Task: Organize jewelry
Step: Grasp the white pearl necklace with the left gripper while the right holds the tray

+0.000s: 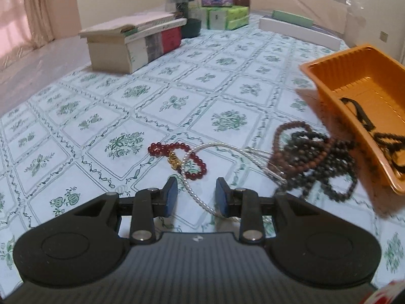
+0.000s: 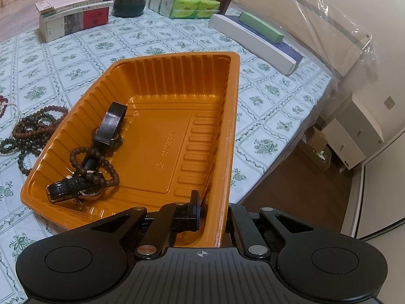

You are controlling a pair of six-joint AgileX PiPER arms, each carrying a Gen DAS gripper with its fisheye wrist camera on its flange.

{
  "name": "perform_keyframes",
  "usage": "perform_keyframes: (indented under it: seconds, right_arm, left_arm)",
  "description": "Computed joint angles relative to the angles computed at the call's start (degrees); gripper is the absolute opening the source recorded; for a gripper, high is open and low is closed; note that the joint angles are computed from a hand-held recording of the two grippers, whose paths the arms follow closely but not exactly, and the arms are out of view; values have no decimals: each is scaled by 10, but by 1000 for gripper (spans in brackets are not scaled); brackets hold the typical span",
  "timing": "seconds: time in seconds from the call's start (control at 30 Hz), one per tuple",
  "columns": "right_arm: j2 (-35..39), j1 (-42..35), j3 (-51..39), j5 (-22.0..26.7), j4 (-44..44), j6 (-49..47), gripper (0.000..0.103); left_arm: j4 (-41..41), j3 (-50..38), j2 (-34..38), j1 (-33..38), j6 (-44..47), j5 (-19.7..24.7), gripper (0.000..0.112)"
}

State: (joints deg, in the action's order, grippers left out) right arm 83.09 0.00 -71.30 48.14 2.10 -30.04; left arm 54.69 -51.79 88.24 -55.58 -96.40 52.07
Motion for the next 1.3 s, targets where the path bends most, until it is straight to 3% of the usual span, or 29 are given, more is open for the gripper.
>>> perform_keyframes:
  seconds: [0.1, 0.23, 0.53, 0.9, 1.3]
  right_arm:
    - [0, 0, 0, 0, 0, -1, 4]
    - [0, -1, 0, -1, 2, -1, 4]
    - [0, -2, 2, -5, 2, -4, 4]
    - [-6, 2, 9, -9, -1, 2, 4]
    - [-8, 0, 8, -7, 4, -1, 4]
  left_arm:
    - [4, 0, 7, 14, 0, -11, 26]
    - [-6, -9, 11, 16, 19, -4, 3]
    - [1, 1, -45, -27, 17, 66, 2]
    - [61, -65, -99, -41, 78, 149, 2]
    - [96, -144, -111, -35, 175, 159, 2]
